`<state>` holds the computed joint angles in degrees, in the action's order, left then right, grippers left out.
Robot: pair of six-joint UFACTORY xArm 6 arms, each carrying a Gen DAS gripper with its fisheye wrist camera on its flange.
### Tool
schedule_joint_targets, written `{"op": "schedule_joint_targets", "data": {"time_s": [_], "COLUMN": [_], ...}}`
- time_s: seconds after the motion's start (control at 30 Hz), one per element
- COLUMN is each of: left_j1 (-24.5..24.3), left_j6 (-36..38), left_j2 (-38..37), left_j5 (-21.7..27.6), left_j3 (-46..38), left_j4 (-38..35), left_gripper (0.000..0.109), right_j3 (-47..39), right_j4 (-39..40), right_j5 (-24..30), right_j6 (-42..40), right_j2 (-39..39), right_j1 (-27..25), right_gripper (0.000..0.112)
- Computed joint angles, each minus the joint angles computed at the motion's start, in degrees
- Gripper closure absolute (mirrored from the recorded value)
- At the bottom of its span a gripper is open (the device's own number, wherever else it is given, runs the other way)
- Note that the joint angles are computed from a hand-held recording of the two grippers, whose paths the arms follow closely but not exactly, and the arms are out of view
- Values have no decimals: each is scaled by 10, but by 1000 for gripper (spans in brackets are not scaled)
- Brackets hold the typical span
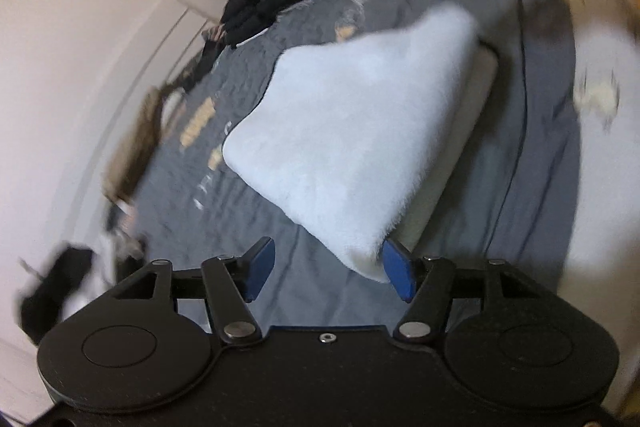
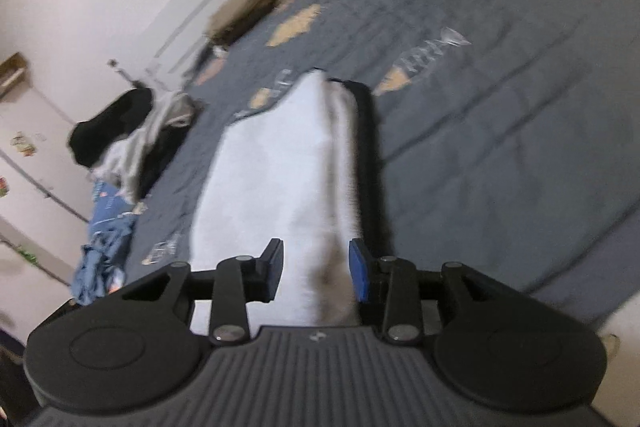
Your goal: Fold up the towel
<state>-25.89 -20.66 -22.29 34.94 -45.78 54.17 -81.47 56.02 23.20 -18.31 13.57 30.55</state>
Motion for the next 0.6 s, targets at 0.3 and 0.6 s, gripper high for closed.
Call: {"op": "schedule_joint_targets", "data": {"time_s": [0.3, 0.6], "left_j1": [116, 126], "left_j6": [-170, -179], "left_j2": [5, 56], "left_j5": [-185, -246], "left_j3": [11, 23], "left_j4": [-196, -473], "left_gripper": [48, 48], "right_j3": [-63, -39], "right_j4": [12, -30], "right_j5": [37, 44], "right_j6": [15, 72], "right_j2": [60, 53], "right_j1": [20, 19], "right_gripper": [77, 77]}}
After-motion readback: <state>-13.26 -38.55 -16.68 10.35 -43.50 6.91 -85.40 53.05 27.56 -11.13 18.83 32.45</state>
